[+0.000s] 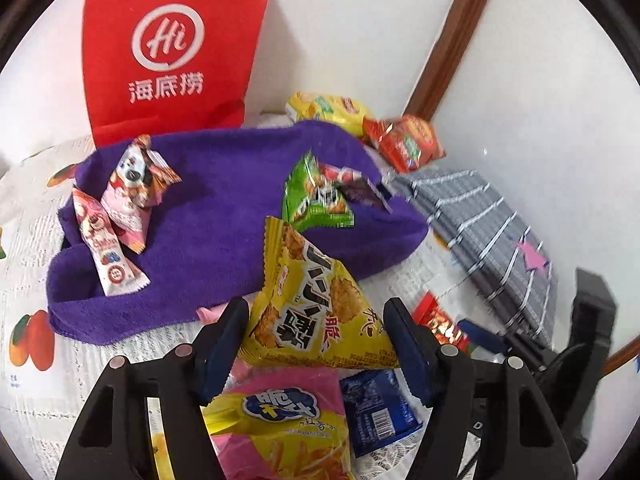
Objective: Organize snacks
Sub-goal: 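Carry the red pack with the right tool while the left tool carries the yellow bag to the towel, then release the red pack onto the towel with the right tool while the left tool releases the yellow bag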
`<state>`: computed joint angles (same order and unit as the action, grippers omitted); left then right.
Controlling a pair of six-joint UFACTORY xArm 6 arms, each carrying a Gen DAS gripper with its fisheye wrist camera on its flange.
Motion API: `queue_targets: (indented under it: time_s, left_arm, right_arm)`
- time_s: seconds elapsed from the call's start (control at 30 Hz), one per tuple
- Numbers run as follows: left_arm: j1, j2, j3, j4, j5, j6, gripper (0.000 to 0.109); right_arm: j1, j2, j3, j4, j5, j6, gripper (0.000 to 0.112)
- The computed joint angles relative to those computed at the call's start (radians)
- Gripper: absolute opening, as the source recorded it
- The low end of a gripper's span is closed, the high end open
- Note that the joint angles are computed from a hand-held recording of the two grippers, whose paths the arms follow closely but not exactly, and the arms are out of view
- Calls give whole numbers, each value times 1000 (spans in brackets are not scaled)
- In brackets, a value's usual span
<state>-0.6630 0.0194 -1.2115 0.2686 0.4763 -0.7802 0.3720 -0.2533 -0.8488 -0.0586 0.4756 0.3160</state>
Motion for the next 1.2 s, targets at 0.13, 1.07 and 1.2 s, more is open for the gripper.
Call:
queue_targets:
  time_s: [0.13,1.07,1.2]
  left_arm:
    - [16,-38,31,101,-24,-123,68]
    - [133,-180,132,412,59,-567,68]
    - [150,-201,145,450,99,-624,68]
  right_arm:
    - [-2,-6,7,9,-9,-2,54]
    - [61,263,-435,224,-57,-270,53]
    - [70,376,-549,273,-42,-316,53]
